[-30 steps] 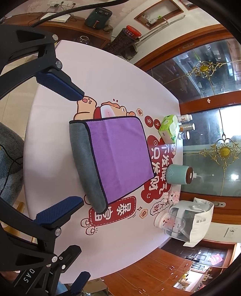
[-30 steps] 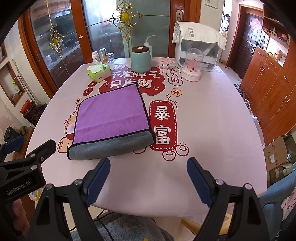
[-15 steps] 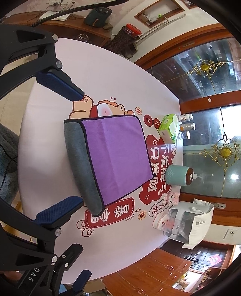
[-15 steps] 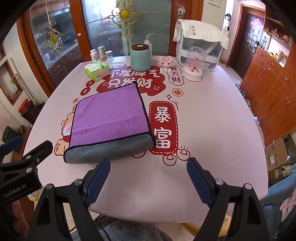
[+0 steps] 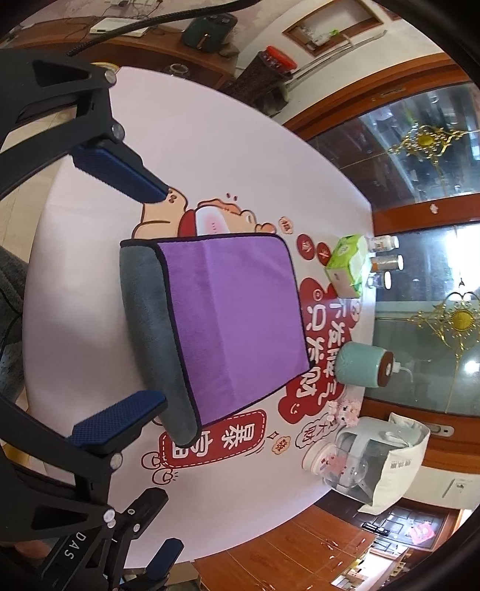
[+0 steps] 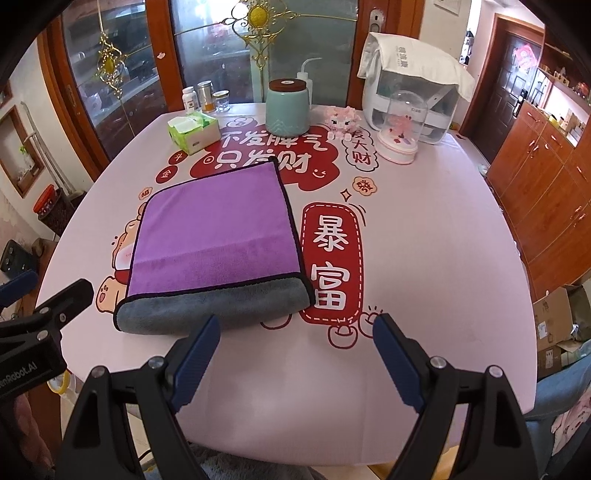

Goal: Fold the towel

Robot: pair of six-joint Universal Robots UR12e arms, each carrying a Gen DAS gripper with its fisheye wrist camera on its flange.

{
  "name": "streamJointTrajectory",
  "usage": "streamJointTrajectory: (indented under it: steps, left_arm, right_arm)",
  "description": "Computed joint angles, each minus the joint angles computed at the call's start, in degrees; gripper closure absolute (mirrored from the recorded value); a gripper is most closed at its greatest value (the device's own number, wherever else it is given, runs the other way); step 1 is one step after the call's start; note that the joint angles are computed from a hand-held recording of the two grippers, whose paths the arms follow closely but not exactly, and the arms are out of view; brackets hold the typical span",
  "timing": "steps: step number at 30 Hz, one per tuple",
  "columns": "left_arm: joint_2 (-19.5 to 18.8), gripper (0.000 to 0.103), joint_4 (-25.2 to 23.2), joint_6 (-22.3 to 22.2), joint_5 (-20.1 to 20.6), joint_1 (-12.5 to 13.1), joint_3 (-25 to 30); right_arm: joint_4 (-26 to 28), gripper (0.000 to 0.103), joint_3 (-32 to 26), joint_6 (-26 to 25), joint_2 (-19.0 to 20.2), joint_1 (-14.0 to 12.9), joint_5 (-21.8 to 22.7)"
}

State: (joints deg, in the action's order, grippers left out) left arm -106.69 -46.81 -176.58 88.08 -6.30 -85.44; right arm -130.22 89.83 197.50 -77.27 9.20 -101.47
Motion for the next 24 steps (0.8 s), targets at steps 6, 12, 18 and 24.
streamJointTrajectory:
  steps: [6, 12, 18, 24]
  left_arm:
    - [-1.2, 0.006, -0.9, 0.3, -1.2, 0.5, 0.7]
    - [-3.0, 0.007, -1.2, 3.6, -4.6, 2.0, 0.6]
    - [-5.3, 0.018, -5.2, 2.6, -8.5, 4.4, 1.2]
    - [-7.9, 0.037, -10.9, 2.3, -11.4, 6.5, 3.3]
  right_arm:
    - [-0.8, 0.018, -0.9, -2.3, 1.7, -0.3, 0.7]
    - [0.5, 0.026, -2.5, -5.5, 4.3, -1.7, 4.5]
    - [3.1, 0.036, -4.4, -11.1, 7.5, -3.3, 7.4]
    - [5.5, 0.048, -5.7, -16.4, 9.5, -5.3, 11.8]
